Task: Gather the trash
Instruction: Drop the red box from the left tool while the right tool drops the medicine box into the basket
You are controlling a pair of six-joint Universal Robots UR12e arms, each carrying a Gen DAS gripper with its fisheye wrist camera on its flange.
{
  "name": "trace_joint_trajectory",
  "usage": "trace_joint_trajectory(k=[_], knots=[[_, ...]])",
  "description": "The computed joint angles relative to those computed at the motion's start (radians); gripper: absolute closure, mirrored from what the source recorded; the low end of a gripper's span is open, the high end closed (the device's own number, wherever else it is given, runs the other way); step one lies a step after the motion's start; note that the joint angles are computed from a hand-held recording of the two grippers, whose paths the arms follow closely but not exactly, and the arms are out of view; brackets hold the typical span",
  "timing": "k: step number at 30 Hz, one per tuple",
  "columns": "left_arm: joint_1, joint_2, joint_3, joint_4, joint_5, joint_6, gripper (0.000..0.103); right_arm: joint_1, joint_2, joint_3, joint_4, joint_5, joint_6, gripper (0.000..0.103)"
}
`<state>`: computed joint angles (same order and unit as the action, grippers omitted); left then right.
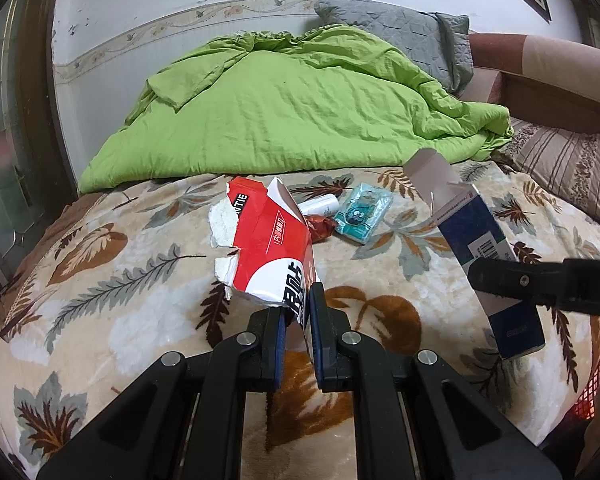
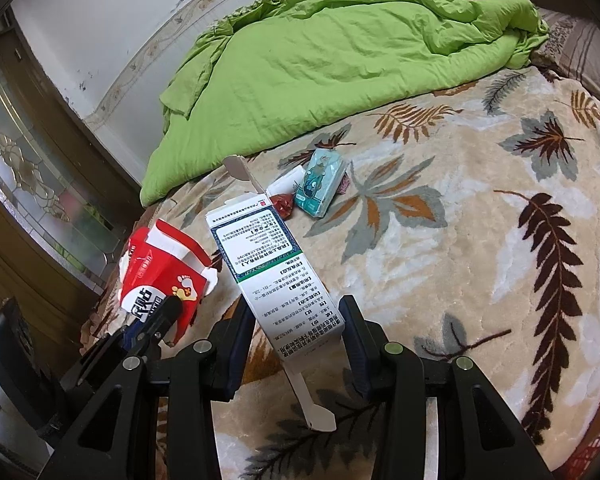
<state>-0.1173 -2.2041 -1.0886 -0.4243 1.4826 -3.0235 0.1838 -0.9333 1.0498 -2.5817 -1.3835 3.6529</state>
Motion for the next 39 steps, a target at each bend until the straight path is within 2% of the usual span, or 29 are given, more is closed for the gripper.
trace_joint_trajectory(k=[4, 8, 11, 16, 23, 30, 33, 39], knots=[[0.001, 0.01, -0.011, 0.0, -0.015, 0.008, 0.093, -0.007, -0.022, 0.03, -0.018, 0.037, 0.004, 0.057], [0.006, 0.03, -0.032, -0.015, -0.074, 0.011, 0.093, -0.018, -0.071, 0.095, -0.052, 0.057, 0.009, 0.057], [0.01, 0.047, -0.049, -0.029, -0.152, 0.017, 0.093, -0.033, -0.109, 0.146, -0.077, 0.077, 0.045, 0.056], [0.005, 0.07, -0.059, -0.065, -0.28, 0.054, 0.093, -0.055, -0.176, 0.232, -0.116, 0.064, 0.094, 0.056], [-0.025, 0.089, -0.043, -0.136, -0.454, 0.144, 0.093, -0.096, -0.312, 0.409, -0.173, -0.02, 0.173, 0.056], [-0.077, 0.091, -0.003, -0.31, -0.592, 0.29, 0.092, -0.141, -0.465, 0.6, -0.172, -0.159, 0.291, 0.056], [-0.102, 0.087, 0.022, -0.424, -0.643, 0.36, 0.092, -0.156, -0.512, 0.655, -0.153, -0.201, 0.327, 0.056], [-0.151, 0.071, 0.08, -0.648, -0.686, 0.508, 0.092, -0.178, -0.57, 0.727, -0.122, -0.254, 0.394, 0.055]])
